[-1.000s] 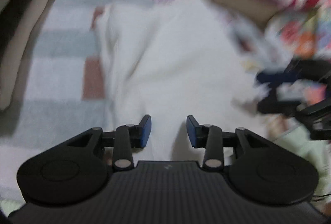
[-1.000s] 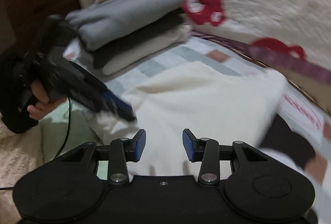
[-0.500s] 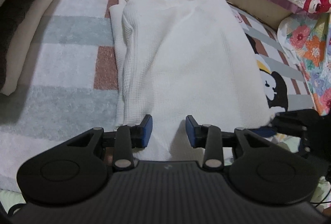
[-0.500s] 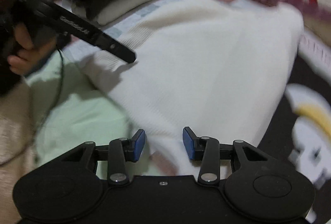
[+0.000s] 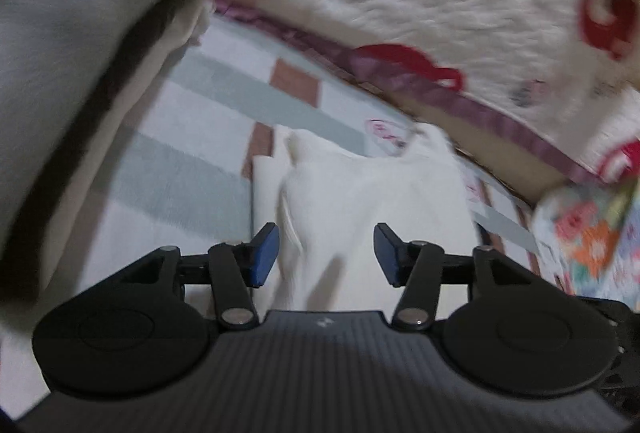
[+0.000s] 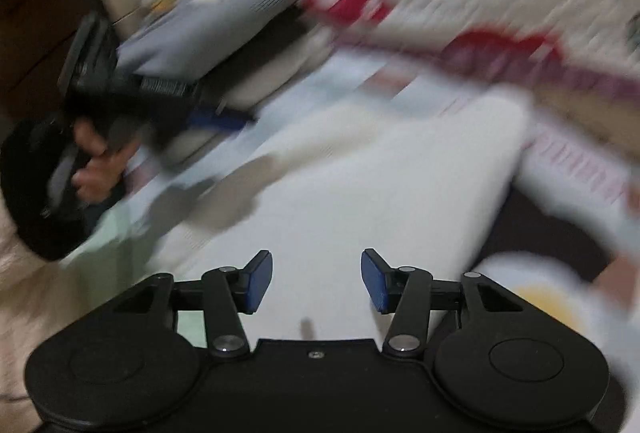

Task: Fold clothes

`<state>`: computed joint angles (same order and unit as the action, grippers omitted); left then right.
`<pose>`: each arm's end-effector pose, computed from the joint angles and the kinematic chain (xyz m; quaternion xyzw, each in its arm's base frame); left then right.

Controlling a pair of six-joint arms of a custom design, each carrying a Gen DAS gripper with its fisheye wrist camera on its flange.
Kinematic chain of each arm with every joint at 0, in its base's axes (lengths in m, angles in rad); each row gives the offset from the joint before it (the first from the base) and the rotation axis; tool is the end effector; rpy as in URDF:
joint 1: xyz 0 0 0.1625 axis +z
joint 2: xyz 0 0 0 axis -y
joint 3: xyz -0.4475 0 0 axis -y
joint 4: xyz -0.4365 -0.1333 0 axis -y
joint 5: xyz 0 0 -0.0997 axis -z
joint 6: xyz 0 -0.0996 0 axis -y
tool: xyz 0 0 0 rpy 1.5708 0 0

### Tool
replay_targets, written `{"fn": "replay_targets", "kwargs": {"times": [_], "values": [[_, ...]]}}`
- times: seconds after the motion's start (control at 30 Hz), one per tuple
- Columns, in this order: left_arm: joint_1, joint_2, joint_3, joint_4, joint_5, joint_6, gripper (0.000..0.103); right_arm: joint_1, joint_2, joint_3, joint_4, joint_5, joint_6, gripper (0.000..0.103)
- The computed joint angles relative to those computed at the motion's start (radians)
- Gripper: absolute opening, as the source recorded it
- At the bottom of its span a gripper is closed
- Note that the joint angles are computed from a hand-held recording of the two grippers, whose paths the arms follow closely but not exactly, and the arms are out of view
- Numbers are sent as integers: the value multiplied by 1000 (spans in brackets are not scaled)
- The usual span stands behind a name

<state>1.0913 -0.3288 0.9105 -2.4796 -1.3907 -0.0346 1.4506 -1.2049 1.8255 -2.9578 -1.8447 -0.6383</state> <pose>-0.2876 -0.8808 0.0064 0.2025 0.9617 -0.1794 0.0446 0.0272 -0.6616 0.3266 0.1860 -0.9012 0.2972 0.2548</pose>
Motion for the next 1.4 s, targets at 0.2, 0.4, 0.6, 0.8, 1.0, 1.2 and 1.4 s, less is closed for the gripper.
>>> {"fn": "replay_targets", "kwargs": {"times": [0.2,0.4,0.6,0.8,1.0,1.2,1.4], "values": [[-5,166,-220,11,84,4,35,-15,99,-83,-186,-111,-185,55],[1,116,-127,4,14,82,49,-49,70,-60,-180,-121,-181,55],[-10,129,-114,-44,92,191,57,-109,26,-66,-58,-8,57,55],[-23,126,-73,-140,89,360,14,-145,35,-89,-11,135,281,55],[-32,69,36,-316,64,438,13,-133,67,-75,-85,72,233,55],[-12,193,-158,-209,145,391,5,-139,77,-69,-114,63,264,57],[-39,195,-136,-329,289,465,1,-126,86,-78,-110,10,245,61]]}}
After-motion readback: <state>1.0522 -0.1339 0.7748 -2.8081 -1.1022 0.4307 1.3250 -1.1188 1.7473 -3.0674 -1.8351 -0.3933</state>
